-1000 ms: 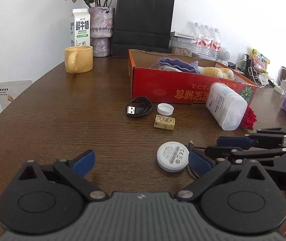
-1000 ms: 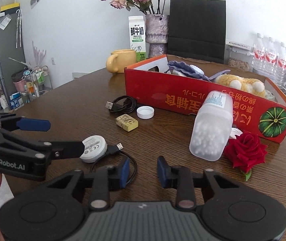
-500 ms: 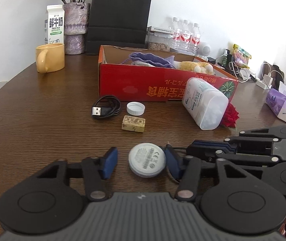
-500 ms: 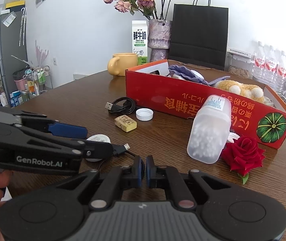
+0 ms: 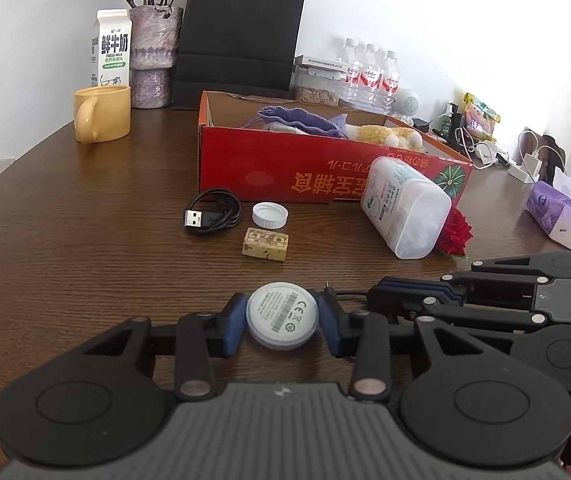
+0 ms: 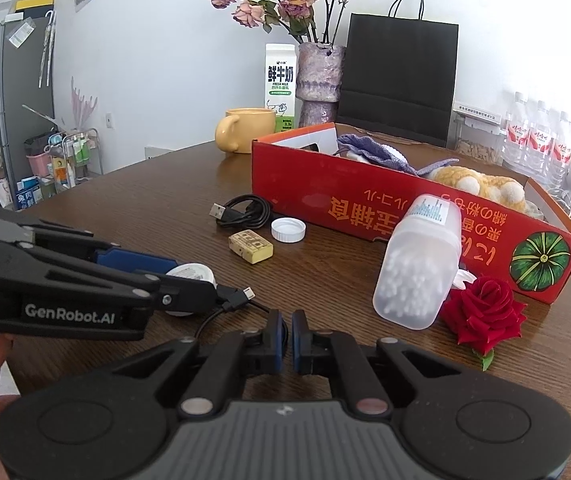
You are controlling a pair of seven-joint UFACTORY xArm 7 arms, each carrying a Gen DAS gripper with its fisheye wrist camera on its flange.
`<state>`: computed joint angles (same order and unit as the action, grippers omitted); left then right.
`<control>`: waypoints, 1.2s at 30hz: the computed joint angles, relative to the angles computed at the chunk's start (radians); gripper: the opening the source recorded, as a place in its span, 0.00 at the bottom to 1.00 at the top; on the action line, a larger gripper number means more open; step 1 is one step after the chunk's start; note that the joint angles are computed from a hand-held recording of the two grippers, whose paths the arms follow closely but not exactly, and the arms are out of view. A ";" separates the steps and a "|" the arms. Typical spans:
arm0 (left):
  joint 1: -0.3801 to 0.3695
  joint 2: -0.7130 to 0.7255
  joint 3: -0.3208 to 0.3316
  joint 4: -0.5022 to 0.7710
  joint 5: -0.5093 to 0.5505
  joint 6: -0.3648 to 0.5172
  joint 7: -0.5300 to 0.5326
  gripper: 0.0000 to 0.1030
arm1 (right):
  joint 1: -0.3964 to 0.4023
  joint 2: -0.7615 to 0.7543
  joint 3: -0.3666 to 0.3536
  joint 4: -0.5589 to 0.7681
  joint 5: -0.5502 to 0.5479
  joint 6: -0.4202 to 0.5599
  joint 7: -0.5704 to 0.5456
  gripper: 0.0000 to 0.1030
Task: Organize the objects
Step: 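Grasp the white round puck with the left gripper, then grasp the black USB cable with the right gripper while the left gripper holds the puck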
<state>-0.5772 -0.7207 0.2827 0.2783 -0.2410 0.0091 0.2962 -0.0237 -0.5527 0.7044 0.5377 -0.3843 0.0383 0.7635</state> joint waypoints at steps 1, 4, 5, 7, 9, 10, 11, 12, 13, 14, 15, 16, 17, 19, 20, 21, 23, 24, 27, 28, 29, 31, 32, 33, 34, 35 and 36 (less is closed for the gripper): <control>-0.001 -0.003 0.003 0.000 0.001 0.002 0.002 0.39 | -0.002 -0.002 0.003 0.001 -0.002 0.003 0.000 0.04; 0.000 -0.007 0.006 -0.002 -0.001 0.005 0.002 0.39 | -0.007 -0.004 0.009 0.004 -0.007 0.008 0.002 0.04; -0.001 -0.009 0.007 -0.002 -0.001 0.008 0.003 0.39 | -0.005 -0.003 0.006 0.003 -0.006 0.006 0.003 0.04; 0.004 -0.011 0.001 -0.004 0.000 0.009 0.005 0.39 | 0.023 0.013 -0.029 -0.006 0.014 -0.021 0.009 0.09; 0.001 -0.012 0.004 -0.005 -0.001 0.009 0.007 0.39 | 0.047 0.034 -0.067 -0.011 0.048 -0.053 0.017 0.19; -0.001 -0.012 0.006 -0.004 0.000 0.009 0.010 0.39 | 0.044 0.038 -0.071 -0.011 0.061 -0.068 0.023 0.26; -0.002 -0.011 0.008 -0.004 0.000 0.009 0.012 0.40 | 0.051 0.048 -0.085 -0.009 0.070 -0.083 0.015 0.28; -0.004 -0.011 0.010 -0.003 -0.001 0.009 0.015 0.40 | 0.068 0.065 -0.105 -0.003 0.077 -0.094 -0.003 0.28; -0.006 -0.011 0.013 -0.002 -0.001 0.010 0.018 0.40 | 0.083 0.082 -0.121 0.005 0.083 -0.100 -0.022 0.28; -0.009 -0.011 0.017 -0.001 -0.002 0.011 0.021 0.40 | 0.094 0.101 -0.132 0.016 0.089 -0.103 -0.041 0.26; -0.011 -0.011 0.021 -0.001 -0.004 0.013 0.023 0.40 | 0.099 0.117 -0.138 0.029 0.094 -0.097 -0.058 0.26; -0.010 -0.011 0.022 0.000 -0.006 0.014 0.025 0.40 | 0.116 0.135 -0.155 0.039 0.099 -0.095 -0.078 0.26; -0.010 -0.012 0.025 0.001 -0.007 0.016 0.029 0.40 | 0.156 0.158 -0.195 0.048 0.110 -0.093 -0.104 0.26; -0.023 -0.014 0.040 0.003 -0.011 0.020 0.042 0.40 | 0.263 0.200 -0.299 0.059 0.148 -0.100 -0.154 0.26; -0.030 -0.016 0.049 0.004 -0.014 0.021 0.050 0.40 | 0.324 0.215 -0.359 0.061 0.174 -0.108 -0.180 0.26; -0.036 -0.016 0.058 0.005 -0.016 0.021 0.059 0.40 | 0.387 0.229 -0.419 0.063 0.201 -0.120 -0.208 0.27; -0.044 -0.017 0.068 0.007 -0.021 0.022 0.074 0.40 | 0.531 0.251 -0.550 0.068 0.254 -0.130 -0.271 0.27; -0.049 -0.017 0.074 0.008 -0.022 0.024 0.084 0.39 | 0.591 0.260 -0.602 0.075 0.275 -0.119 -0.305 0.27; -0.049 -0.018 0.070 0.001 -0.017 0.015 0.115 0.39 | 0.629 0.281 -0.628 0.093 0.321 -0.094 -0.355 0.24; -0.053 -0.020 0.076 0.001 -0.019 0.017 0.121 0.39 | 0.594 0.283 -0.594 0.095 0.316 -0.093 -0.355 0.22; -0.055 -0.021 0.077 0.001 -0.020 0.018 0.126 0.39 | 0.574 0.284 -0.573 0.098 0.321 -0.088 -0.360 0.20; -0.057 -0.022 0.078 0.000 -0.022 0.017 0.136 0.39 | 0.509 0.282 -0.506 0.097 0.317 -0.088 -0.359 0.19; -0.056 -0.023 0.076 -0.003 -0.023 0.013 0.141 0.39 | 0.504 0.281 -0.499 0.095 0.322 -0.092 -0.366 0.19; -0.056 -0.024 0.075 -0.005 -0.022 0.011 0.145 0.39 | 0.497 0.281 -0.491 0.094 0.325 -0.093 -0.373 0.19; -0.055 -0.025 0.074 -0.006 -0.022 0.012 0.147 0.39 | 0.496 0.279 -0.489 0.091 0.328 -0.094 -0.381 0.18; -0.055 -0.027 0.074 -0.007 -0.022 0.013 0.150 0.39 | 0.491 0.277 -0.484 0.089 0.331 -0.097 -0.385 0.18; -0.054 -0.029 0.073 -0.008 -0.021 0.012 0.154 0.39 | 0.490 0.277 -0.482 0.086 0.333 -0.103 -0.392 0.17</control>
<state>-0.6312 -0.7493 0.3558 0.2704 -0.2620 0.0210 0.4504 0.4667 -0.2762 0.2226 0.6234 -0.0511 -0.0645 0.3717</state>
